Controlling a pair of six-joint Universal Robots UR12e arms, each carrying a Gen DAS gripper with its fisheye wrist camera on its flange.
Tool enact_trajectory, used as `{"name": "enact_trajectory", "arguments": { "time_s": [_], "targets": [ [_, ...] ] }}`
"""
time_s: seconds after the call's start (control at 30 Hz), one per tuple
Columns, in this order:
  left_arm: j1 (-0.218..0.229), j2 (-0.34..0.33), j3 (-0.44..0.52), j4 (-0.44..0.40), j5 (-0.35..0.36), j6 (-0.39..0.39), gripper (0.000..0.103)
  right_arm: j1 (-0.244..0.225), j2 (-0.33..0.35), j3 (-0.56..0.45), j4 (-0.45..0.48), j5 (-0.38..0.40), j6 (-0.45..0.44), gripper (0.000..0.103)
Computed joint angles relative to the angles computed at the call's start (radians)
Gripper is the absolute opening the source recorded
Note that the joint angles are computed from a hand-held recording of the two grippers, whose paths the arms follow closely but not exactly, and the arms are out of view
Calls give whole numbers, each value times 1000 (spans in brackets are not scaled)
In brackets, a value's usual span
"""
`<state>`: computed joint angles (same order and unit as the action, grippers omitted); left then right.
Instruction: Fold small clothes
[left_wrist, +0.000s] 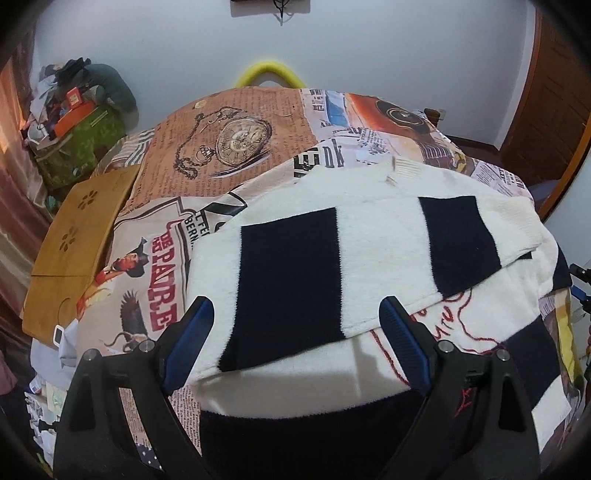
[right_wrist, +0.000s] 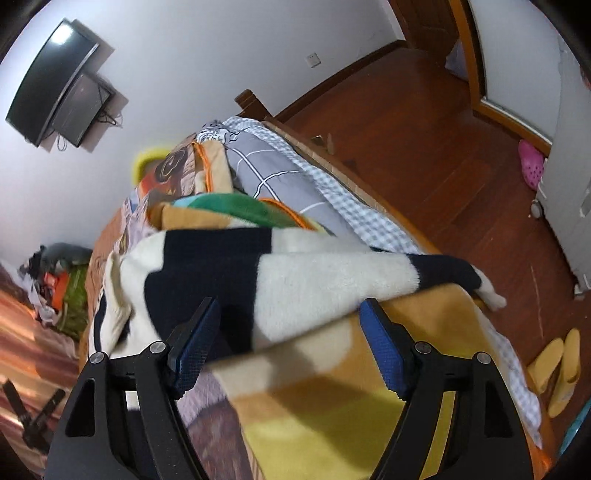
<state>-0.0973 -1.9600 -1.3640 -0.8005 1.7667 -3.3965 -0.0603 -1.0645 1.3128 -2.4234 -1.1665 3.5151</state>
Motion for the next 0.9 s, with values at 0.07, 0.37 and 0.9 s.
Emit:
{"name": "enact_trajectory", "arguments": {
  "time_s": [0.07, 0.37, 0.9],
  "targets": [
    [1, 1, 0, -2, 0, -6, 91, 3, 16, -18, 0, -6, 9, 72],
    [7, 11, -20, 5, 17, -14, 91, 12, 39, -71, 25, -52, -52, 12],
    [10, 38, -61, 66, 26, 0, 91, 135, 61, -262, -158, 45, -342, 9]
  ]
}}
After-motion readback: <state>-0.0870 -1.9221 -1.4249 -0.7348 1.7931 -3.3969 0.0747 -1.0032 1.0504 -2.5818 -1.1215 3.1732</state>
